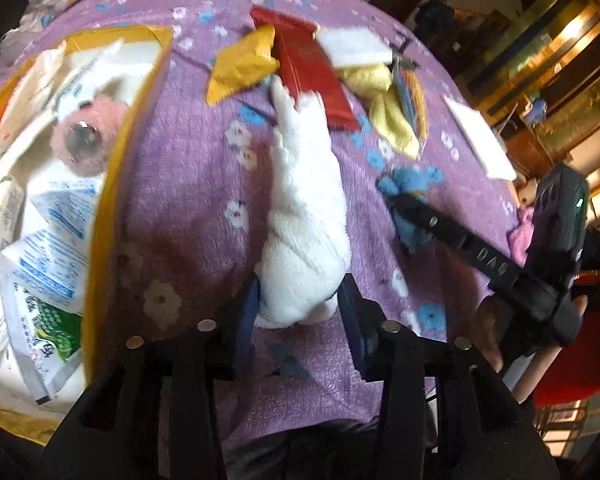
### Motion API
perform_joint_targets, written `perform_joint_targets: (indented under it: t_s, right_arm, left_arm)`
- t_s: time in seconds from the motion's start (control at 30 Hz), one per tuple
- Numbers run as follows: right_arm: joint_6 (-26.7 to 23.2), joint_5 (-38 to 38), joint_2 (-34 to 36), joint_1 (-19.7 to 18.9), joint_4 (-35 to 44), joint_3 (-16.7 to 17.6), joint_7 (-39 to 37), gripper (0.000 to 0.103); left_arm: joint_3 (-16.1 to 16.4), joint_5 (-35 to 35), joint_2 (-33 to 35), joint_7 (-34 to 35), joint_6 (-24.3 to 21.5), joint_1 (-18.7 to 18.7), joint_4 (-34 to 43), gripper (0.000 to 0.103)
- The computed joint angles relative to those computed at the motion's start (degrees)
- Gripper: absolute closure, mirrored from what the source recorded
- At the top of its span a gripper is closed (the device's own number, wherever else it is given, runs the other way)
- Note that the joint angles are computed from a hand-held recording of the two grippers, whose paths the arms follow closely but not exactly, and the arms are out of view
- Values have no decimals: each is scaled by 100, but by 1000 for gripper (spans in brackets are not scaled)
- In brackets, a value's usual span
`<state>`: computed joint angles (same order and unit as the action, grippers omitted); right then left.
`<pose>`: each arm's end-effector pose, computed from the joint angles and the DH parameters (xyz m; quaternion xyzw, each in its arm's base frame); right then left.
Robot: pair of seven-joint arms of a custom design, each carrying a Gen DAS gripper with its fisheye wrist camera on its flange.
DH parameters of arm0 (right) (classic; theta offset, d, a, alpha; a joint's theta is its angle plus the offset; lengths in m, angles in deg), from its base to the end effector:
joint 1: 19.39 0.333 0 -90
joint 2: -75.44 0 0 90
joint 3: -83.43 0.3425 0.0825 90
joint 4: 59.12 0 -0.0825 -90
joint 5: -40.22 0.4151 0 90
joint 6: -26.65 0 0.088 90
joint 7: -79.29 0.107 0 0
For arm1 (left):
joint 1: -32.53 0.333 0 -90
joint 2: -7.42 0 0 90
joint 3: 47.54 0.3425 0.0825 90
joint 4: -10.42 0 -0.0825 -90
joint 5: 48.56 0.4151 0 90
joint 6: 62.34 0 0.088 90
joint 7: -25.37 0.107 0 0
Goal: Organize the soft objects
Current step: 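Grasp the white towel roll with left while right grasps the blue cloth, then carry the towel and blue cloth into the foam box and open both grippers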
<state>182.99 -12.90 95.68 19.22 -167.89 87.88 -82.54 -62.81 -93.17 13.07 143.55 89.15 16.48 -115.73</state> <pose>0.4851 0.4890 0.3637 -0.5305 0.7774 -0.1139 0.3182 0.5179 -0.2914 0.3754 0.5281 -0.7971 0.2836 0.0726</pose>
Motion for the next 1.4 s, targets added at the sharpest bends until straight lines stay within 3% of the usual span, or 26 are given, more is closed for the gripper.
perform_joint_targets:
  t_s: [0.03,0.07,0.27,0.33,0.4,0.43,0.5,0.63,0.67,0.73,0.83,0.93,1.03,1.1,1.27,1.4]
  right_arm:
    - [-52,-21,4,19,16,-7,2,76]
    - [-135,-89,20,61,48,-23,13,76]
    - [-528,-99,46,132,145,46,-197,76]
    - [-477,-138,7,113,81,39,-164,76]
    - [-451,-156,-10,102,53,48,-152,76]
    - [-446,-164,-15,100,48,53,-149,76]
    - [-483,-142,16,95,98,71,-187,76]
    - [-532,-46,36,104,150,91,-272,77]
    - [-360,-189,-32,136,52,28,6,77]
    - [297,-1007,-164,264,-117,-220,1012,77]
    - [604,-1489,-189,268,77,-159,1242,77]
    - [915,-1790,-39,298,521,-87,1083,77]
    - [1317,-1384,286,234,1007,49,511,77]
    - [1416,-916,551,174,1367,208,-207,77]
    - [1254,461,1412,-192,2414,972,-2233,77]
    - [716,1184,2179,-262,3393,1382,-3493,77]
  left_arm:
    - [-28,-134,-20,147,164,-5,-23,49]
    - [-37,-151,-16,179,282,-22,-26,46]
    - [-38,358,516,-338,694,-203,431,46]
    - [76,1019,710,-891,553,-350,598,46]
    - [-42,948,732,-677,370,-254,610,46]
    - [-98,815,711,-576,571,-232,528,47]
    - [-84,707,689,-672,641,-196,480,66]
    - [-214,-172,515,-177,456,143,401,69]
    - [-249,-473,416,31,417,203,337,69]
    - [-258,-1381,117,697,-119,420,222,69]
    - [16,-2258,-563,1386,-849,554,-74,69]
    - [366,-2482,-1184,1750,-845,581,-305,69]
    - [659,-2237,-1364,1351,-969,723,-314,69]
    - [820,-2376,-1471,1490,-944,812,-393,69]
    - [876,-2039,-1367,1320,-584,971,-513,69]
    - [901,-1846,-1044,1180,-419,1085,-413,69]
